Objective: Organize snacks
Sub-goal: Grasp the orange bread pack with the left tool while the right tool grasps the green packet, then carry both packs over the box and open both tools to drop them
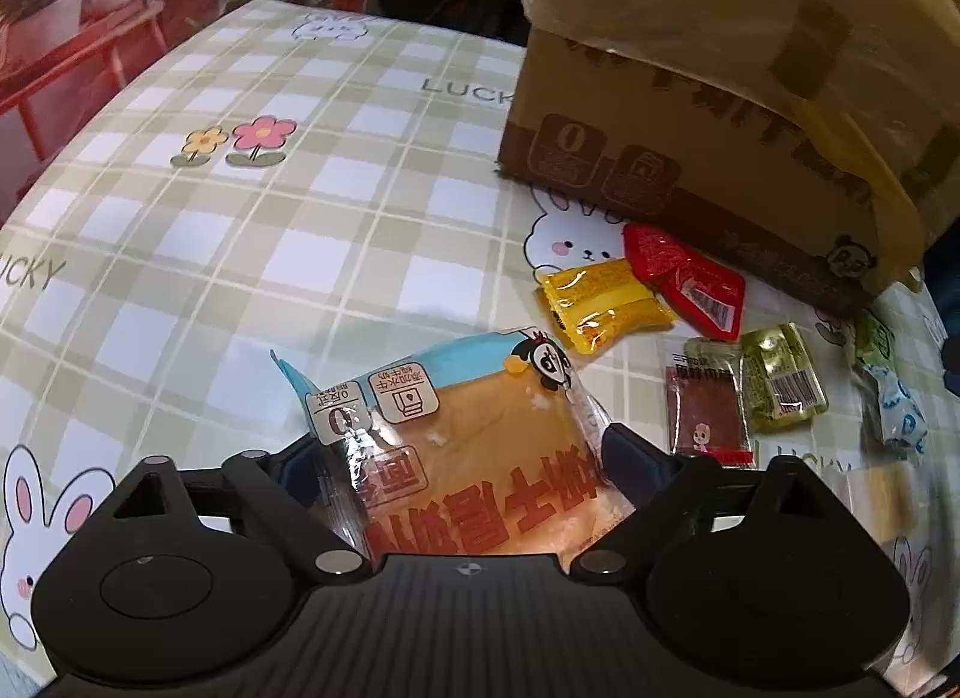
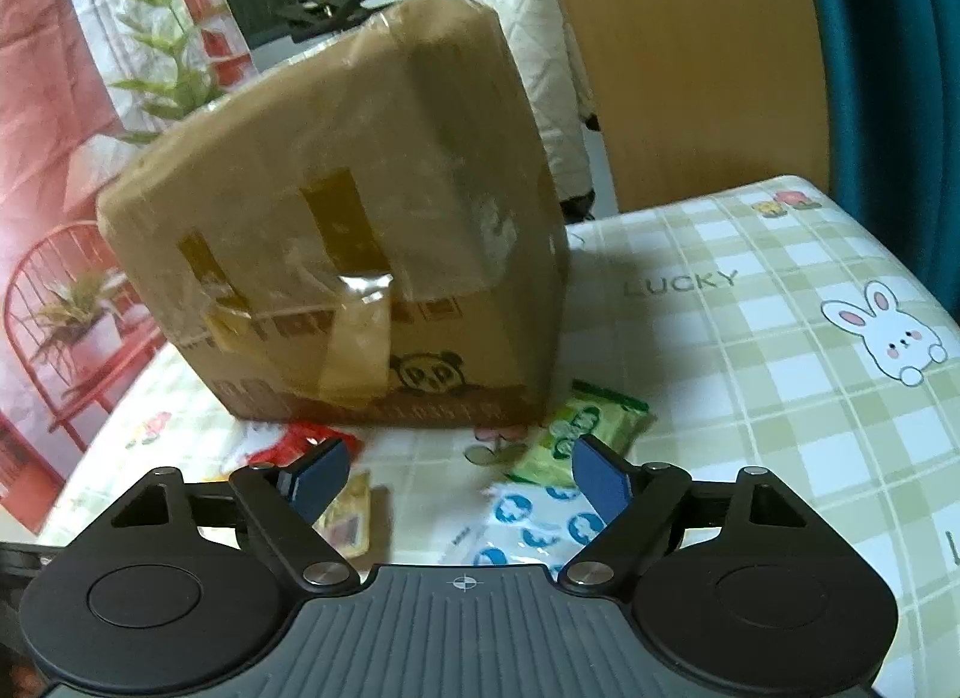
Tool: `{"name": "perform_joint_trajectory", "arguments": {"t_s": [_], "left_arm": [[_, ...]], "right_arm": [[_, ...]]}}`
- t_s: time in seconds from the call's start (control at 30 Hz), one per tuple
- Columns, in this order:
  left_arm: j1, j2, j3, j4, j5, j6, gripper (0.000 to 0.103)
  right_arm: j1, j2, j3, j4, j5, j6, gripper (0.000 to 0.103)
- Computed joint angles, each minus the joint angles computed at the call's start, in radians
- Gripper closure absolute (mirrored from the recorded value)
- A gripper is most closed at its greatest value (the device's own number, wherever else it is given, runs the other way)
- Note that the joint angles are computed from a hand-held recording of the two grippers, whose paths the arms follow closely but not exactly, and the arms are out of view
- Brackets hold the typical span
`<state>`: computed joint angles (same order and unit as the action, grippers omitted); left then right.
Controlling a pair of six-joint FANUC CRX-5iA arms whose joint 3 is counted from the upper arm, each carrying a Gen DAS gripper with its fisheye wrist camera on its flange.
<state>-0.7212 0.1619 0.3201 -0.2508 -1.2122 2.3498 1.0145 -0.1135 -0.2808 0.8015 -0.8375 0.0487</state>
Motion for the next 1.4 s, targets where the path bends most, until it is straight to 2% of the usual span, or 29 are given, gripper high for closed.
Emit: {"name": "perform_joint_trajectory", "arguments": {"t_s": [0.1, 0.33, 0.53, 0.6, 0.77, 0.97, 1.07, 1.17, 1.23, 1.4], "left_arm": [[0.003, -0.013, -0.016, -0.005, 0.021, -0.016, 0.018], [0.037, -0.018, -0.028, -0.006, 0.050, -0.038, 0.018], [0.064, -0.025, -0.050, 0.011, 0.088, -0.059, 0.018], [0.067, -0.027, -0.059, 0.009, 0.104, -0.066, 0.017], [0.059, -0.024, -0.059, -0.018, 0.118, -0.072, 0.016], [0.052, -0.027, -0.067, -0.039, 0.134, -0.064, 0.015], [0.050, -0.033, -0.077, -0.047, 0.144, -0.060, 0.014], [0.043, -0.035, -0.080, -0.060, 0.147, -0.051, 0.014], [0.043, -0.039, -0.085, -0.062, 0.151, -0.051, 0.014], [0.057, -0.052, -0.094, -0.038, 0.154, -0.049, 0.020]], "right_arm": [[0.005, 0.003, 0.000, -0.002, -0.032, -0.005, 0.026], [0.016, 0.009, 0.007, -0.060, -0.092, 0.009, 0.026], [0.019, 0.015, 0.008, -0.047, -0.105, -0.002, 0.028], [0.011, 0.022, 0.016, -0.044, -0.107, 0.008, 0.032], [-0.035, 0.079, 0.059, -0.048, -0.119, 0.039, 0.042], [-0.073, 0.193, 0.157, -0.096, -0.189, 0.072, 0.041], [-0.072, 0.227, 0.178, -0.071, -0.216, 0.073, 0.041], [-0.066, 0.265, 0.222, -0.069, -0.280, 0.129, 0.053], [-0.060, 0.276, 0.234, -0.063, -0.307, 0.158, 0.066], [-0.056, 0.236, 0.203, -0.077, -0.281, 0.206, 0.069]]}}
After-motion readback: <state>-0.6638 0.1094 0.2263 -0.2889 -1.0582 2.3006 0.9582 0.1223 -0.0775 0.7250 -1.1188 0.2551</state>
